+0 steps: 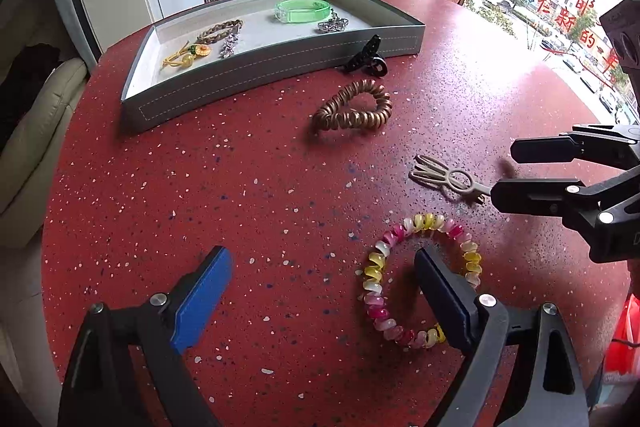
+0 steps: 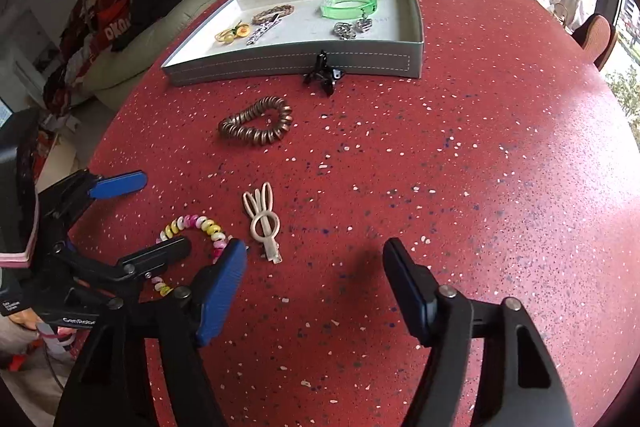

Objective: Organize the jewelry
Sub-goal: 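Move both tools toward the beaded bracelet and the cream bunny clip, then grasp the pink-and-yellow beaded bracelet with the left tool while the right tool grasps the cream bunny clip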

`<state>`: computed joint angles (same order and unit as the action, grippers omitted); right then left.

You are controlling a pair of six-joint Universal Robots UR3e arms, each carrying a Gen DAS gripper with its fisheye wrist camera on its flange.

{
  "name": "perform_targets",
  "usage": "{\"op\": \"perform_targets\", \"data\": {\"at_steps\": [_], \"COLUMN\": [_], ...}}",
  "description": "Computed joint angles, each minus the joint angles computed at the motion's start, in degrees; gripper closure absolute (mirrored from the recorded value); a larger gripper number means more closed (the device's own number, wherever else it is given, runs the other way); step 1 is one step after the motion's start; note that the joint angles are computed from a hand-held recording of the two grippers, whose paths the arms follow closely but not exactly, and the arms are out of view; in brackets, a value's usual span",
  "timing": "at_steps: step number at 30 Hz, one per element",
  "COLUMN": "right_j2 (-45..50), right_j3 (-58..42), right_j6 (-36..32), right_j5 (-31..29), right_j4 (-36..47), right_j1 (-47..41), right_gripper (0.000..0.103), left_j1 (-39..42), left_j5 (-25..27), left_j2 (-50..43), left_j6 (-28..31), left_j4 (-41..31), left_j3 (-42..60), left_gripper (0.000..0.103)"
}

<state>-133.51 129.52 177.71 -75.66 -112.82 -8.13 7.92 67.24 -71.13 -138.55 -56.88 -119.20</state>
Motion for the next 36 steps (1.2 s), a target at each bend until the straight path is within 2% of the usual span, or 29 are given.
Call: {"op": "perform_targets", "data": {"at_steps": [2, 4, 12, 16, 18, 22, 23, 24, 26, 27, 36], "right_j2": [0.9, 3.4, 12.1, 15.6, 15.8, 15.9, 15.6, 15.4, 14.9, 14.4, 9.4], "right_j3": [0.5, 0.4, -1.2, -2.8, -3.1, -3.0, -2.8, -2.7, -2.5, -2.4, -0.7], "right_j6": [-0.3, 0.3, 2.6, 3.1, 2.7, 3.8, 4.1, 4.4, 5.0, 5.4, 7.6], "right_j5": [-0.5, -2.4, -9.2, -14.1, -14.2, -15.2, -15.0, -15.0, -15.2, -15.2, -12.9], "right_j4": [-1.8, -4.9, -13.7, -15.6, -15.4, -15.8, -15.7, -15.7, -15.4, -15.2, -12.7], "right_j1": [2.2, 5.6, 14.2, 18.7, 19.1, 20.0, 19.9, 19.8, 19.7, 19.6, 15.9], "right_gripper": [0.04, 0.044, 0.058, 0.073, 0.085, 0.086, 0.086, 0.086, 0.088, 0.094, 0.094], "left_j1": [-0.1, -0.4, -0.9, -1.2, -1.2, -1.5, -1.8, -2.1, -2.1, -1.7, 2.5], "left_j5": [-0.3, -0.1, -0.7, -1.0, -1.3, -1.8, -1.8, -1.6, -1.8, -2.3, -6.2], "left_j2": [0.4, 0.5, 1.6, 2.0, 2.2, 3.0, 3.1, 3.1, 3.0, 2.9, 3.1], "left_j6": [0.5, 0.6, 1.9, 2.7, 2.9, 4.4, 4.7, 4.8, 4.8, 4.8, 5.2], "left_j4": [-0.5, -0.3, -0.8, -1.7, -2.5, -4.2, -4.3, -4.2, -4.5, -5.3, -11.7], "left_j3": [0.0, 0.0, -0.2, 0.0, 0.2, 0.4, 0.4, 0.4, 0.5, 0.8, 2.6], "left_gripper": [0.005, 0.005, 0.022, 0.033, 0.037, 0.061, 0.073, 0.076, 0.076, 0.076, 0.076]}}
